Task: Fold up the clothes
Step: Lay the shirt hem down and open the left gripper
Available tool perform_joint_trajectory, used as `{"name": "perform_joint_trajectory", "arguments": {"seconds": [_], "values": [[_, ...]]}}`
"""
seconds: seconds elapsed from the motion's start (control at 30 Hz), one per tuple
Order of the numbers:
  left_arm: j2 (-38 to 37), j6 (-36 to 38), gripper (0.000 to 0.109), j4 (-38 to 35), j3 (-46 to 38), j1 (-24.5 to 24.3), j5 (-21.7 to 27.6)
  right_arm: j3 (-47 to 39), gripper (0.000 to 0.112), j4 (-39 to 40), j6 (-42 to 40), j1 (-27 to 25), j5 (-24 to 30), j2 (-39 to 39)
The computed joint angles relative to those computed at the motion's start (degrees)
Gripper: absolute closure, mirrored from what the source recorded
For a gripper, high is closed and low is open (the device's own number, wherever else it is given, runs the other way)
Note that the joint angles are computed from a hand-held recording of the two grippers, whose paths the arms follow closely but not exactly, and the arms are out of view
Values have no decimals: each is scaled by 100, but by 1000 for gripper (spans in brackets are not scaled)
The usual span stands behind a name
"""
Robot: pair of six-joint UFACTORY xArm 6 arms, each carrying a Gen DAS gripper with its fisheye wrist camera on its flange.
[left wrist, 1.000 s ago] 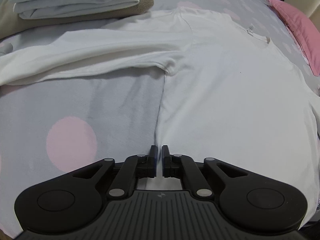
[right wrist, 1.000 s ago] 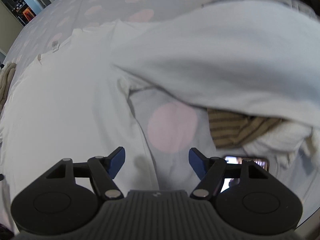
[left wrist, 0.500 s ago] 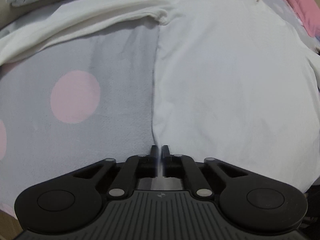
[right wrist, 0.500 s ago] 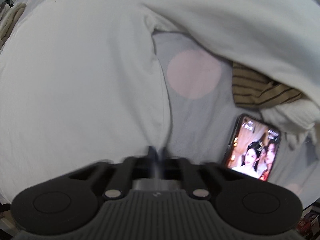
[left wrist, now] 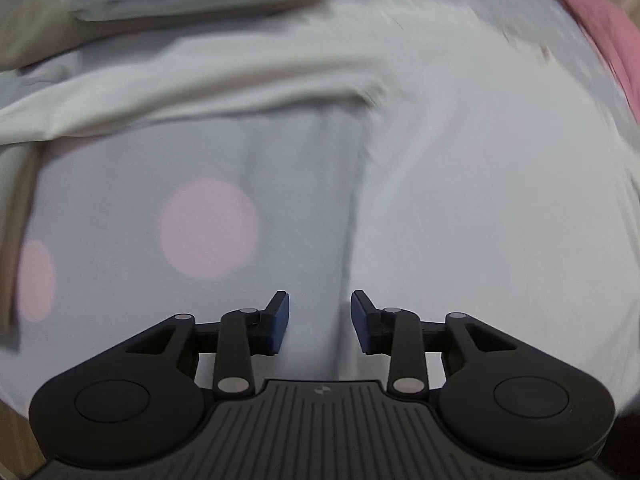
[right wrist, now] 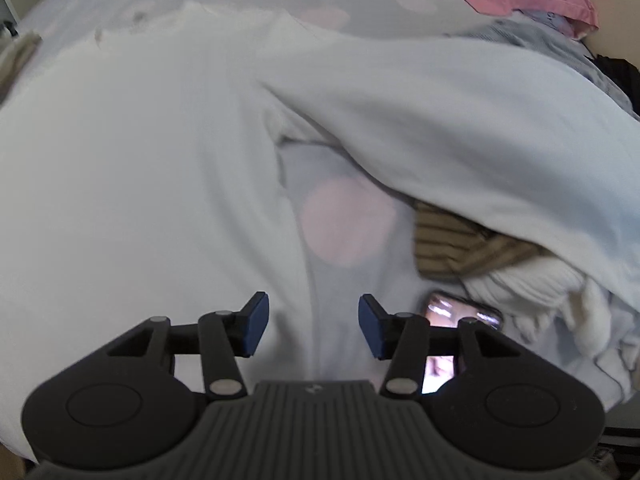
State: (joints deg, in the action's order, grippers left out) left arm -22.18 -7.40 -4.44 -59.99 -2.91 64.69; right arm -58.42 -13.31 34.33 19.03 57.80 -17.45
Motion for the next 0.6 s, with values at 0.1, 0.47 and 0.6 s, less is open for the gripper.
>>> {"name": "perform_joint_trajectory", "arguments": {"seconds": [0.1, 0.47, 0.6], "values": [[195, -280, 76, 87, -309, 298, -130, -221, 58, 126, -280, 21, -115, 264], [1093, -929, 72, 313, -1294, 1926, -969, -1170, 51, 695, -1161, 243, -443, 1357], [1326, -1387, 65, 537, -1416, 2373, -1401, -1505, 50, 846, -1341, 334, -502, 1663]]}}
